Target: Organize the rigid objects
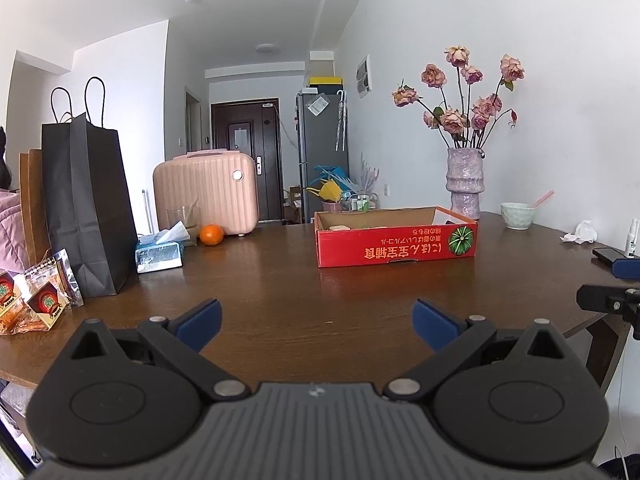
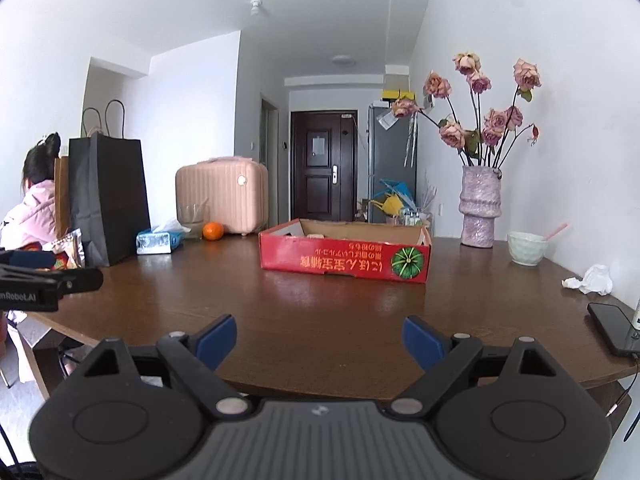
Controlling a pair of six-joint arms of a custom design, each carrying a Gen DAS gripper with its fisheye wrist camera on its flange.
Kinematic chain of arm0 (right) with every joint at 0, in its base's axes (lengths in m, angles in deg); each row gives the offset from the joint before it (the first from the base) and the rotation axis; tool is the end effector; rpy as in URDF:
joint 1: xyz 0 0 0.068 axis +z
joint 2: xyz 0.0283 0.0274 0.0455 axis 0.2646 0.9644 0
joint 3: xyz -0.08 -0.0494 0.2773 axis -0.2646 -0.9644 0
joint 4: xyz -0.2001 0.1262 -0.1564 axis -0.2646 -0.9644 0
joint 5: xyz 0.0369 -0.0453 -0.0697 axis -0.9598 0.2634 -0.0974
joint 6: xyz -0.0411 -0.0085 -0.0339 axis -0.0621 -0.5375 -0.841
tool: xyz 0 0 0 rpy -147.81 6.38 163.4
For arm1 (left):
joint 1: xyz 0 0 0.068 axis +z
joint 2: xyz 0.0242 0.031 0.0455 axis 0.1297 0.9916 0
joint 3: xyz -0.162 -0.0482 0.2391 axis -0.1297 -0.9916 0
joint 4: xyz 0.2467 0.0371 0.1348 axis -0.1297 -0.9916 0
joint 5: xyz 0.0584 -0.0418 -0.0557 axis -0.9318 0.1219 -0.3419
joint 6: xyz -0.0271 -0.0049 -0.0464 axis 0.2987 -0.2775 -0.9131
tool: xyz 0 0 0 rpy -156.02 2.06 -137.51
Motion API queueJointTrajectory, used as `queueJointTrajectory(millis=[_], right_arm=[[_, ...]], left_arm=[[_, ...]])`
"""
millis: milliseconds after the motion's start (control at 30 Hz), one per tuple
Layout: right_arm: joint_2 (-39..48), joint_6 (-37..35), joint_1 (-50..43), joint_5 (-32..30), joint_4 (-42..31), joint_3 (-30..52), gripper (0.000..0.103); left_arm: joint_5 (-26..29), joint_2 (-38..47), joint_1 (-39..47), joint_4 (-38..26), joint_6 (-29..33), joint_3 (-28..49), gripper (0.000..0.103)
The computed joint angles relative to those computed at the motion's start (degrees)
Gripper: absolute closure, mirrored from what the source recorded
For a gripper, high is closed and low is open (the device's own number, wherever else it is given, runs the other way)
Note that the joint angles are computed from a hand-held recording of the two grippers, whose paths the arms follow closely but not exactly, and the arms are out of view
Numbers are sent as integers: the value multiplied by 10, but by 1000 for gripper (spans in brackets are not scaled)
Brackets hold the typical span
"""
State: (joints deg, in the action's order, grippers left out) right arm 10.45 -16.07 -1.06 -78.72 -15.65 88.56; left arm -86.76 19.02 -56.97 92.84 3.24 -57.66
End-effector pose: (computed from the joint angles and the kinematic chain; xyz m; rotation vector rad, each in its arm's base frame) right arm 0.2041 -0.0333 0.1073 -0.4864 1.7864 0.4137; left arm 0.1119 -0.1549 0.1195 -0.1812 1.8054 0.2400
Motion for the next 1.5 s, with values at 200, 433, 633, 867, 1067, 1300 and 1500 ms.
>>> queueJointTrajectory(millis=[200,433,633,867,1067,1300,1500], right_arm=[[-1,-2,5,7,-8,3,13],[2,-1,3,8,-3,2,13],[-1,3,4,11,-8,6,13],[-7,-2,5,15,-21,8,13],[-4,0,7,19,-14,6,13],[6,0,7,19,-4,5,13],[8,2,6,16,-6,9,13]], left_arm=[[-3,4,-4,-4,6,4,0],[-13,12,-12,5,17,5,0],[-12,16,-9,16,25,5,0],[-2,20,0,25,29,2,0],[-6,15,-3,27,31,-1,0],[-5,10,-6,29,31,-5,0],[1,7,-2,32,33,-5,0]])
